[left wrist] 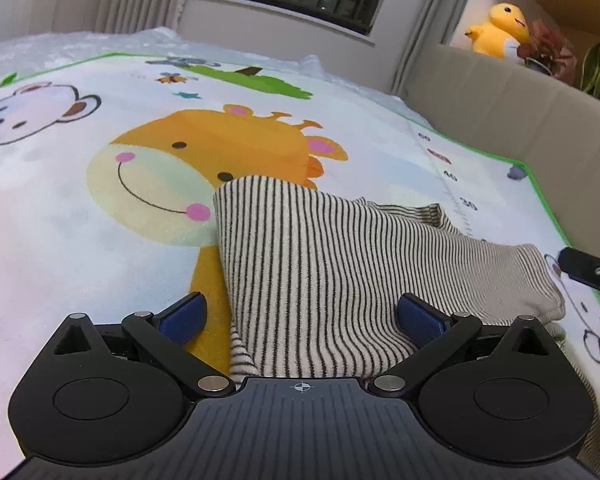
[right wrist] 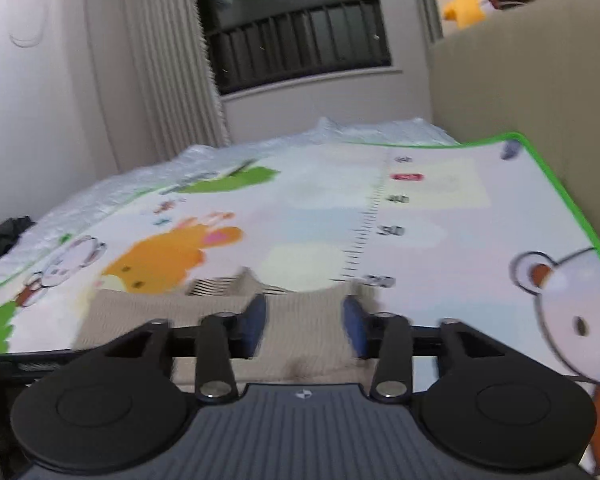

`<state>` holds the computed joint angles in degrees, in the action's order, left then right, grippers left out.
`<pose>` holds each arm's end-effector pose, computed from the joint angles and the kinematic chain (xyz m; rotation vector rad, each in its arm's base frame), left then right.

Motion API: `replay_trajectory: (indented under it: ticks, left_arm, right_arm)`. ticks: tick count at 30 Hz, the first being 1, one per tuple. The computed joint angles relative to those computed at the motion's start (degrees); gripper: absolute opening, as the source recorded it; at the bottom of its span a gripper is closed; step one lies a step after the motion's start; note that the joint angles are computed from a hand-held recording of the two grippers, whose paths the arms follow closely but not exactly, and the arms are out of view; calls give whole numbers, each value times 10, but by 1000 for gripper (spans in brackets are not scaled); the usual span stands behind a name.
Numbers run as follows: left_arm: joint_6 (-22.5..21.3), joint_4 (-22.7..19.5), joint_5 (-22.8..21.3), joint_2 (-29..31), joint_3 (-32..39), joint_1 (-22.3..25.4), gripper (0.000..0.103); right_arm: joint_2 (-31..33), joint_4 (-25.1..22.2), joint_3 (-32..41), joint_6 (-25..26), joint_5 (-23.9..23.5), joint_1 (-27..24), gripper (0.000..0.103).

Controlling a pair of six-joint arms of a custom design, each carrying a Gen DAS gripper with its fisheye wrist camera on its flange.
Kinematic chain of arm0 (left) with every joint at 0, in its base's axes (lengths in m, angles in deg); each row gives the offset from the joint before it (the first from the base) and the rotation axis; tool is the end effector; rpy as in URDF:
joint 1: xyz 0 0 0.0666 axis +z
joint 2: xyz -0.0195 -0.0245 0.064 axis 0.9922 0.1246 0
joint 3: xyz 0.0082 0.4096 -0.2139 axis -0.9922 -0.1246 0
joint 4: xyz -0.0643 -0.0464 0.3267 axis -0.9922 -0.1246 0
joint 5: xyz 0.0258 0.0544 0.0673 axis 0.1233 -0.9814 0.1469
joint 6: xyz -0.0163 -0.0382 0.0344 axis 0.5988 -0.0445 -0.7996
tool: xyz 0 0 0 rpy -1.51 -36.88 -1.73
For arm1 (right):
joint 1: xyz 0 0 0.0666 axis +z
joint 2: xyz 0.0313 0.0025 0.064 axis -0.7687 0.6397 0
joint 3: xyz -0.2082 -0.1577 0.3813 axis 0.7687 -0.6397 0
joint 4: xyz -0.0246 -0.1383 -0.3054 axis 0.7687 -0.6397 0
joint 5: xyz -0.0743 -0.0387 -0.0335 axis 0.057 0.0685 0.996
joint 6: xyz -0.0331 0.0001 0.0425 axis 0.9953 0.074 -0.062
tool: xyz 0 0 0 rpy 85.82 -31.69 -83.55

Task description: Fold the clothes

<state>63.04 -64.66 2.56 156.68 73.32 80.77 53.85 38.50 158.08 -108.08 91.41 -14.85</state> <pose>0.7030 -0.0481 0.4099 0.6270 2.2166 -0.7023 0.4868 0.3140 0.4509 0.5646 1.9842 -0.0603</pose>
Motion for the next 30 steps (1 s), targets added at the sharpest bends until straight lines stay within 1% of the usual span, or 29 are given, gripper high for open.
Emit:
replay_trajectory:
  ticks: [1, 3, 4, 5, 6, 10, 11, 12, 14, 15, 16, 18, 19, 20, 26, 28, 29, 30]
  left_arm:
    - [2, -3, 0, 1, 4, 0, 103]
    - [11, 10, -13, -8, -5, 2, 103]
    - [15, 28, -17, -17, -18, 3, 103]
    - [18, 49, -17, -28, -34, 6, 103]
    - [22, 59, -5, -35, -42, 8, 103]
    - [35, 74, 70, -51, -55, 14, 103]
    - [30, 73, 78, -50, -57, 12, 103]
    - [21, 72, 78, -49, -59, 9, 103]
    - [2, 77, 48, -46, -69, 1, 103]
    - [-5, 75, 29, -40, -70, -3, 103]
    - [0, 57, 21, -31, -57, -4, 103]
    - [22, 4, 15, -6, -12, -4, 103]
    - [27, -2, 19, -2, -6, -2, 103]
    - [30, 1, 26, -1, -7, 0, 103]
    - [24, 32, 12, -15, -38, -2, 103]
    - [33, 48, 12, -21, -49, -1, 103]
    - [45, 77, 8, -31, -67, 0, 103]
    - [60, 119, 4, -45, -93, 1, 103]
  right_arm:
    - [8, -1, 4, -2, -17, -3, 57]
    - [24, -31, 7, -45, -50, -11, 58]
    - [30, -30, 2, -47, -47, -10, 58]
    - [34, -19, -4, -36, -35, -7, 59]
    - [37, -22, 0, -31, -28, -5, 59]
    - [40, -26, 6, -22, -29, -4, 64]
    - [38, -23, 2, -22, -29, -3, 65]
    - [37, -21, 0, -21, -29, -2, 65]
    - [37, -17, 0, -19, -30, -3, 67]
    - [37, -15, 0, -19, -32, -3, 67]
    - [36, -13, -1, -19, -32, -3, 68]
    - [37, -8, -3, -15, -34, -3, 70]
    - [36, -6, -4, -13, -34, -3, 72]
    - [36, -4, -5, -11, -35, -2, 73]
    - [36, 0, -7, -7, -36, -2, 75]
    - [35, 2, -8, -5, -38, -2, 77]
    - [35, 2, -8, -3, -39, -2, 79]
    - [36, 2, -7, -2, -40, -2, 79]
